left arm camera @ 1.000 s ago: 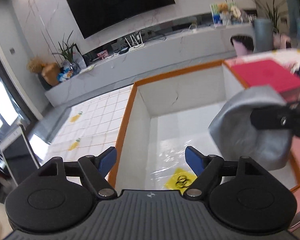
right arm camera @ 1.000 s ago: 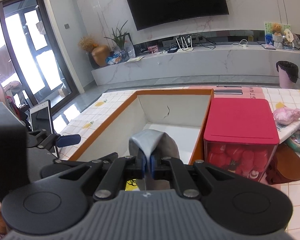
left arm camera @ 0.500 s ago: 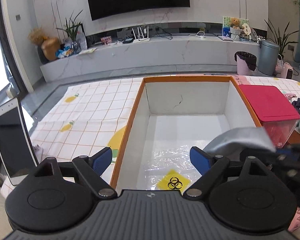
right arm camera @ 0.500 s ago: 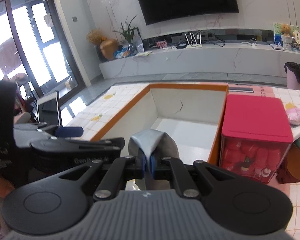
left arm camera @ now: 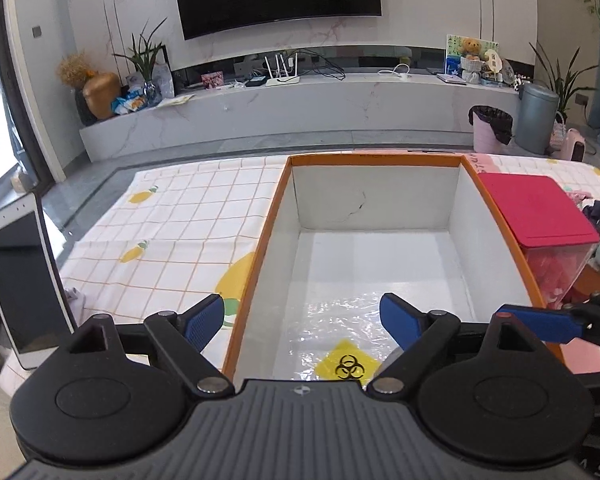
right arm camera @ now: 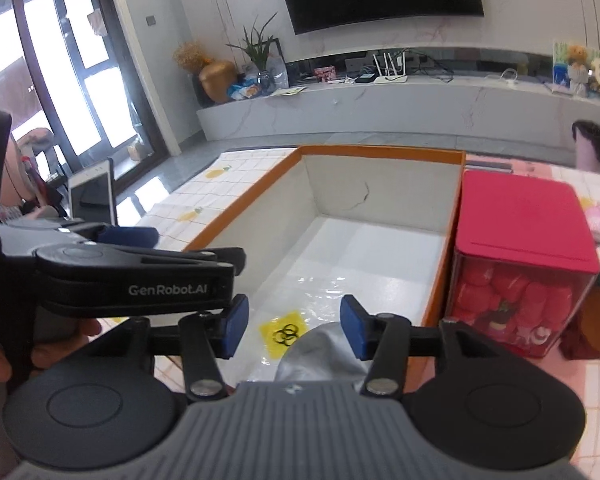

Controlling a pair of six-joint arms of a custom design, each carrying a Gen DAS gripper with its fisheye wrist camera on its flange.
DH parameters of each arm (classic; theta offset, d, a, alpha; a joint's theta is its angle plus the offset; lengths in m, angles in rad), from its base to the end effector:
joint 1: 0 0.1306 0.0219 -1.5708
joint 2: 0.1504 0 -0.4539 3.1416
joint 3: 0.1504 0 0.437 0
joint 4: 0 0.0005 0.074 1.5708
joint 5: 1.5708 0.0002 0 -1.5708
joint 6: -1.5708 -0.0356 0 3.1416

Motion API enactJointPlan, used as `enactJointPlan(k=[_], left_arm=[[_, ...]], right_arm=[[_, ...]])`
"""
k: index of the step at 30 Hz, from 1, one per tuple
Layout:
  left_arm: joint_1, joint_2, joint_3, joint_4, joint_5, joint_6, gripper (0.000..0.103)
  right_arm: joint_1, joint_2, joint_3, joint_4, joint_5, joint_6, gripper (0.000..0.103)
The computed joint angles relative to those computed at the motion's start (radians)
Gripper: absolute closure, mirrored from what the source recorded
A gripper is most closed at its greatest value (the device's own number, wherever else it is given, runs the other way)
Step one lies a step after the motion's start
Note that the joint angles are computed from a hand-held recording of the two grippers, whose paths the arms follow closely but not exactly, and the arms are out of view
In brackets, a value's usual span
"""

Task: Organize soft objects
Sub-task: 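Open the left gripper to drop the bag while the right gripper releases the grey pouch into the box, then move the right gripper back to the pile and grasp the pink sponge ball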

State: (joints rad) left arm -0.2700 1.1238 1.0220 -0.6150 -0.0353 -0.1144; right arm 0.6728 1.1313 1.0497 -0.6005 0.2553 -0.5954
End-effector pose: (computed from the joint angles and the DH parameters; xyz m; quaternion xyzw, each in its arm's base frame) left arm 0.3919 -0.1077 0.4481 0.1667 0.8947 -0.0162 0.4141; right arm 0.3282 0.2494 0.4615 0.0200 0.8970 0.1600 0.4116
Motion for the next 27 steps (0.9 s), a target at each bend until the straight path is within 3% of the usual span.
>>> enactJointPlan(k=[7, 20, 27], left_arm=[[0.01, -0.006, 0.0, 0.0, 0.025, -0.004, 0.001], [-0.009, -0.032, 0.002, -0.005, 0.033, 0.016, 0.002], [-0.052, -0.056, 0.018, -0.019, 0.009, 0.024, 0.002]], right_arm=[[0.017, -0.005, 0.008, -0.011, 0.028, 0.028, 0.038], [0.029, -0.039, 0.005, -0.023, 0.045, 0.034, 0.036], [0.022, -0.104, -0.004, -0.078, 0.075, 0.036, 0.034]])
